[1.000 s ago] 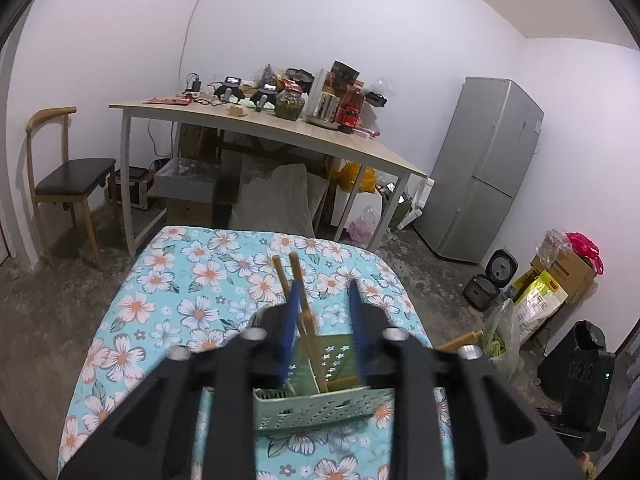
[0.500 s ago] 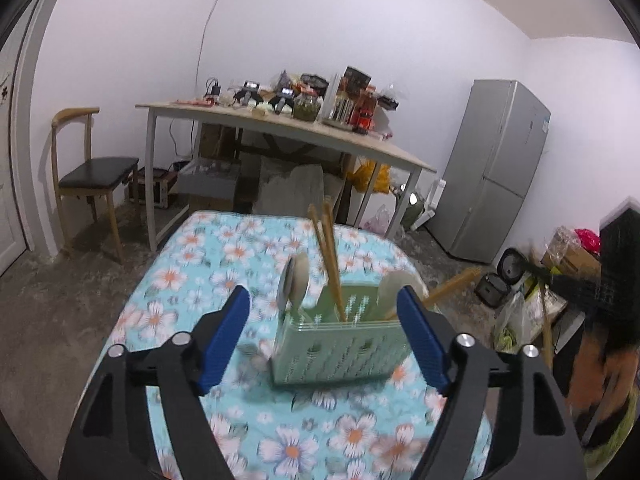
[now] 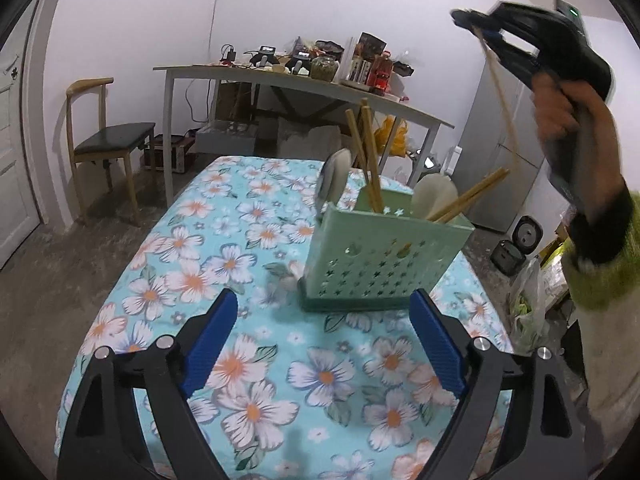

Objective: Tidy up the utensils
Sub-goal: 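Lower the chopstick into the green holder and open the right gripper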

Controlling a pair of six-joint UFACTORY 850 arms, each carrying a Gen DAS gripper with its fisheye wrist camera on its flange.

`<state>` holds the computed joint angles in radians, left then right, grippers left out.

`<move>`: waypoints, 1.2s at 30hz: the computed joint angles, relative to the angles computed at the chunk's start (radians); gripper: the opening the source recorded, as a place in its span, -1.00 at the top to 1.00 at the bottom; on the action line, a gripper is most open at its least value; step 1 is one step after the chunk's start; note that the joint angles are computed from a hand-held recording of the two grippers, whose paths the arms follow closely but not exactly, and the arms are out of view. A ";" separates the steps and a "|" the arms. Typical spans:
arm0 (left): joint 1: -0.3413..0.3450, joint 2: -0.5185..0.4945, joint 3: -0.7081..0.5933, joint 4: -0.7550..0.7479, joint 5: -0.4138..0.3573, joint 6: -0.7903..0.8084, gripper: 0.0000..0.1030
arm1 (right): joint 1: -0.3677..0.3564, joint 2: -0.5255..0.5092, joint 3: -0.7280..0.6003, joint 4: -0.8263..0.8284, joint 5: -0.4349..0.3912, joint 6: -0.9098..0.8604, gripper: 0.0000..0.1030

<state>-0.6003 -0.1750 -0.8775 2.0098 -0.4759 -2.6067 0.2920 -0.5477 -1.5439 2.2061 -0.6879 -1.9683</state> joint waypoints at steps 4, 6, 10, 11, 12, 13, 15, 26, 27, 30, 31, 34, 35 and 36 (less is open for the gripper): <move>0.007 0.008 0.014 -0.014 -0.003 -0.001 -0.65 | 0.029 -0.055 -0.064 0.151 0.056 -0.145 0.91; 0.013 0.014 0.024 -0.013 -0.005 -0.008 -0.65 | 0.041 -0.080 -0.088 0.233 0.083 -0.229 0.91; 0.024 0.022 0.039 -0.012 -0.012 -0.017 -0.65 | 0.057 -0.128 -0.130 0.359 0.143 -0.337 0.91; 0.028 0.023 0.043 -0.012 -0.011 -0.023 -0.65 | 0.061 -0.135 -0.136 0.385 0.156 -0.363 0.91; 0.031 0.023 0.043 -0.010 -0.009 -0.027 -0.65 | 0.067 -0.140 -0.140 0.414 0.176 -0.395 0.91; 0.035 0.022 0.045 -0.005 -0.007 -0.034 -0.65 | 0.071 -0.142 -0.137 0.437 0.184 -0.424 0.91; 0.040 0.021 0.046 0.001 -0.004 -0.043 -0.65 | 0.081 -0.146 -0.138 0.496 0.202 -0.496 0.91; 0.044 0.019 0.045 0.035 0.002 -0.075 -0.65 | 0.119 -0.110 -0.064 0.744 0.197 -0.818 0.78; 0.045 0.020 0.046 0.035 0.002 -0.076 -0.65 | 0.118 -0.098 -0.045 0.745 0.185 -0.815 0.76; 0.044 0.027 0.052 0.040 0.000 -0.087 -0.65 | 0.111 -0.068 0.000 0.738 0.153 -0.790 0.73; 0.044 0.028 0.053 0.040 -0.001 -0.089 -0.65 | 0.109 -0.059 0.015 0.738 0.140 -0.784 0.70; 0.040 0.034 0.055 0.042 -0.007 -0.097 -0.66 | 0.098 -0.005 0.094 0.734 0.080 -0.754 0.65; 0.037 0.036 0.055 0.042 -0.009 -0.097 -0.67 | 0.093 0.016 0.123 0.728 0.058 -0.740 0.61; 0.035 0.036 0.053 0.037 -0.012 -0.093 -0.69 | 0.087 0.038 0.153 0.718 0.039 -0.725 0.60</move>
